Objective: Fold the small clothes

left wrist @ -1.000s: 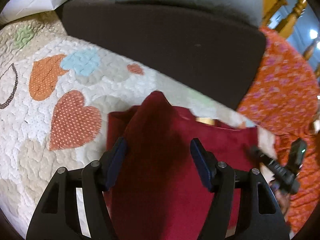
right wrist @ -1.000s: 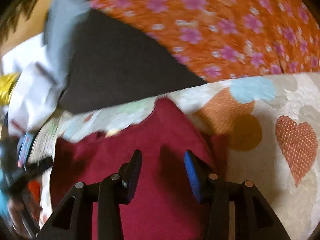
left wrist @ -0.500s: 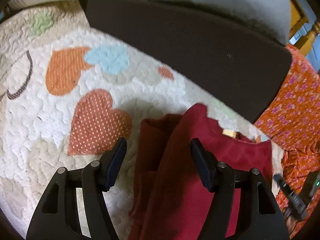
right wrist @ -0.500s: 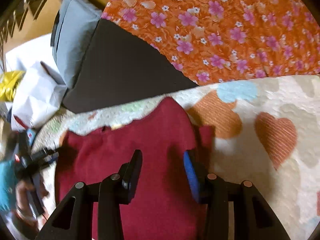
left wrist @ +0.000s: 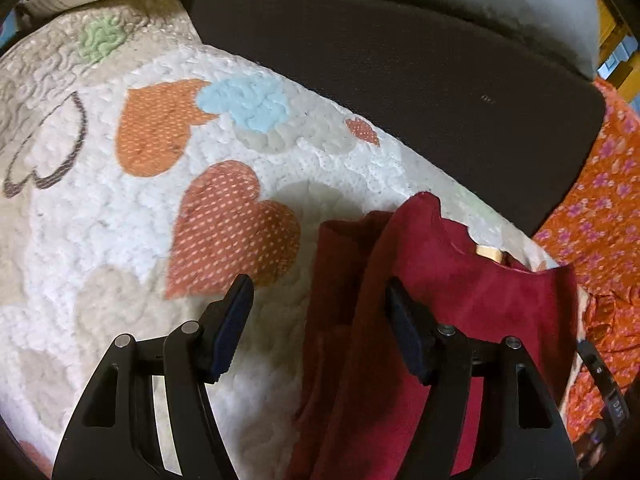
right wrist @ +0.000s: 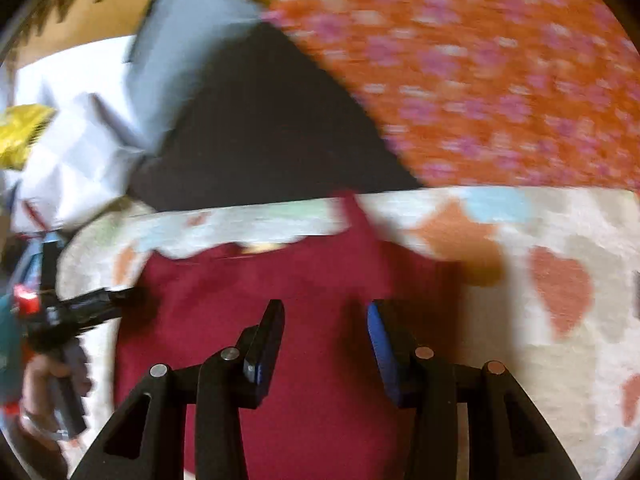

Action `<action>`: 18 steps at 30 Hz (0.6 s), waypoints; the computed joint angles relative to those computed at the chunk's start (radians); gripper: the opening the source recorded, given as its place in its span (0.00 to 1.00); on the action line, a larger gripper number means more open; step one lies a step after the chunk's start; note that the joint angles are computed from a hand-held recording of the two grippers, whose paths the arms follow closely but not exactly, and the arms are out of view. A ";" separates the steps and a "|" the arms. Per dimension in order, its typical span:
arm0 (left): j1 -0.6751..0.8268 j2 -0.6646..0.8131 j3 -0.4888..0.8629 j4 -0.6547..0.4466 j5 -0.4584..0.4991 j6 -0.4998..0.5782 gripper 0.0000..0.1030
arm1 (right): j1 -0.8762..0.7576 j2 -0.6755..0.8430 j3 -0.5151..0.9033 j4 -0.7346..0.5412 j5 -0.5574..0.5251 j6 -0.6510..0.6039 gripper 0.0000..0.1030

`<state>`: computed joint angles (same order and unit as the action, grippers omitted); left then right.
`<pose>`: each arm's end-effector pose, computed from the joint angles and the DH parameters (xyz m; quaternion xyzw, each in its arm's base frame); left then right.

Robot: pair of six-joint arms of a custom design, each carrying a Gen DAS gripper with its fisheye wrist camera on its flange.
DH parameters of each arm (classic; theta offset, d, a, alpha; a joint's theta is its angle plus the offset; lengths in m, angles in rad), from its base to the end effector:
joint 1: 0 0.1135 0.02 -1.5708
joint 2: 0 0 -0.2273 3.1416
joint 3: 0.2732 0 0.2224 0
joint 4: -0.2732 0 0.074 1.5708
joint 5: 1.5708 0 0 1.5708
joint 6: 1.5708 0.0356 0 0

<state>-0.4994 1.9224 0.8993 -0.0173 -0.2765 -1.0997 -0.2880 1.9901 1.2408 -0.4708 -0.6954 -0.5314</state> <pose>0.2819 -0.1427 0.0819 -0.3171 0.9024 -0.0934 0.2763 0.3373 -0.0761 0.1240 -0.1714 0.9117 0.2424 0.2841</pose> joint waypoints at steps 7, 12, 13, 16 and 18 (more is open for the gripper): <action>-0.150 -0.185 -0.159 -0.069 -0.045 -0.174 0.65 | 0.190 -0.133 -0.179 0.120 0.038 0.068 0.40; -0.300 -0.221 -0.249 -0.050 -0.102 -0.340 0.65 | 0.207 -0.070 -0.144 0.094 0.030 0.080 0.40; -0.331 -0.207 -0.246 -0.063 -0.118 -0.386 0.65 | 0.217 -0.057 -0.130 0.072 0.000 0.084 0.40; -0.347 -0.158 -0.230 -0.034 -0.107 -0.406 0.65 | 0.309 -0.059 -0.151 0.127 0.001 0.149 0.40; -0.349 -0.117 -0.207 -0.030 -0.107 -0.404 0.65 | 0.398 -0.048 -0.154 0.186 0.049 0.210 0.33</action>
<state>-0.8485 1.8050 0.6923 -0.0473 -0.3832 -1.5034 0.1096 1.9417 1.0867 -0.2853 -0.6466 -0.3210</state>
